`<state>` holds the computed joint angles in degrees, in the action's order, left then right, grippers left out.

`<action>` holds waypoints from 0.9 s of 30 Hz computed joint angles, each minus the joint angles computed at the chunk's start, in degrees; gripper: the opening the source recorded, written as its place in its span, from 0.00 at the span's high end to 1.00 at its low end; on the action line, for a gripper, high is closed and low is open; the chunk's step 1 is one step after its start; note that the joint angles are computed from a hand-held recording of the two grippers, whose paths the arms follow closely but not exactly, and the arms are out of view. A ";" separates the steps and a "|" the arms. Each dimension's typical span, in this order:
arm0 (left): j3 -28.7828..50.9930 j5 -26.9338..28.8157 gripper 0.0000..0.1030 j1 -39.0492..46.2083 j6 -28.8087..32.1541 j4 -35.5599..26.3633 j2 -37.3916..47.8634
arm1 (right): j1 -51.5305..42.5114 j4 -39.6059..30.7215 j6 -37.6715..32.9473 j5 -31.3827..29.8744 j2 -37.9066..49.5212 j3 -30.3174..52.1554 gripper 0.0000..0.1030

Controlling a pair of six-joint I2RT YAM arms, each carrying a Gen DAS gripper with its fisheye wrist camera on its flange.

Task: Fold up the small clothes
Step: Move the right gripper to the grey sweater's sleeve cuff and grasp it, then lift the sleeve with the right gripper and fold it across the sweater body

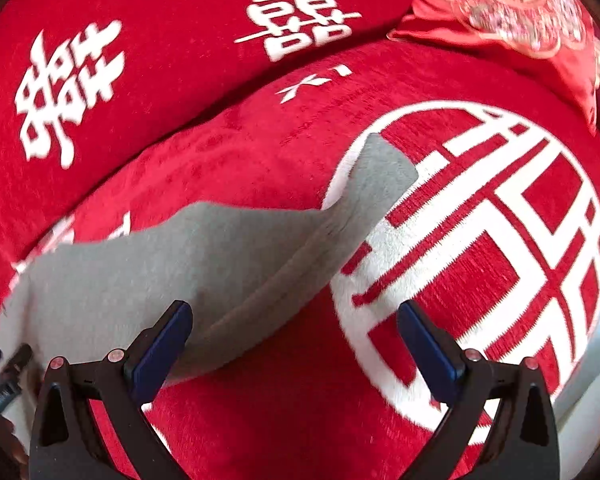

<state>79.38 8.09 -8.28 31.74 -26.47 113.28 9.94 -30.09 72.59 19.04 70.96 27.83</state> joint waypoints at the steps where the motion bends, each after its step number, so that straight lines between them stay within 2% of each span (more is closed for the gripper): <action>1: 0.03 -0.21 0.00 -0.16 -0.17 0.09 0.22 | -1.26 1.54 -0.92 -0.69 -0.05 -0.77 0.01; 7: 1.37 -0.91 0.00 -0.22 -1.07 -0.17 1.87 | -11.51 14.40 -7.25 -6.23 4.92 -3.20 0.03; 8: 1.77 -0.83 0.00 -0.13 -1.10 -0.41 2.16 | -12.99 16.37 -8.34 -6.62 5.66 -3.40 0.17; 9: 1.99 -1.23 0.00 -0.02 -0.03 -0.59 2.27 | -15.08 18.66 -10.44 -8.54 5.88 -4.05 0.53; 11: 2.67 -0.82 0.00 0.26 -0.34 -1.20 2.63 | -18.56 21.71 -11.55 -13.33 2.53 -7.05 0.72; 12: 3.07 -0.61 0.00 0.35 -0.51 -1.63 2.82 | -18.42 19.71 -11.09 -12.49 -0.10 -7.59 0.91; 14: 3.17 -0.16 0.00 0.49 -0.80 -2.03 2.93 | -15.77 13.66 -9.49 -8.82 -6.17 -8.57 0.91; 17: 2.66 -0.32 0.00 0.14 -0.93 -1.82 2.93 | -10.78 8.49 -4.59 -5.44 -17.45 -12.44 0.91; 20: 2.80 -0.49 0.00 -0.07 -1.60 -2.30 2.86 | -11.57 11.56 -4.29 -7.32 -18.64 -14.95 0.88; 24: 2.97 -0.41 0.00 0.54 -1.28 -2.40 2.56 | -19.47 21.55 -8.62 -12.58 -13.43 -18.17 0.84; 25: 3.50 -0.44 0.00 0.71 -1.49 -2.61 2.82 | -21.08 23.69 -9.34 -13.89 -12.85 -19.13 0.81; 27: 4.99 -0.18 0.00 1.14 -1.80 -3.62 3.65 | -23.68 25.67 -9.34 -16.28 -14.60 -21.41 0.60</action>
<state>84.37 7.91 -7.14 29.94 -30.09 116.93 -13.74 -4.42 63.25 2.76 56.36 6.41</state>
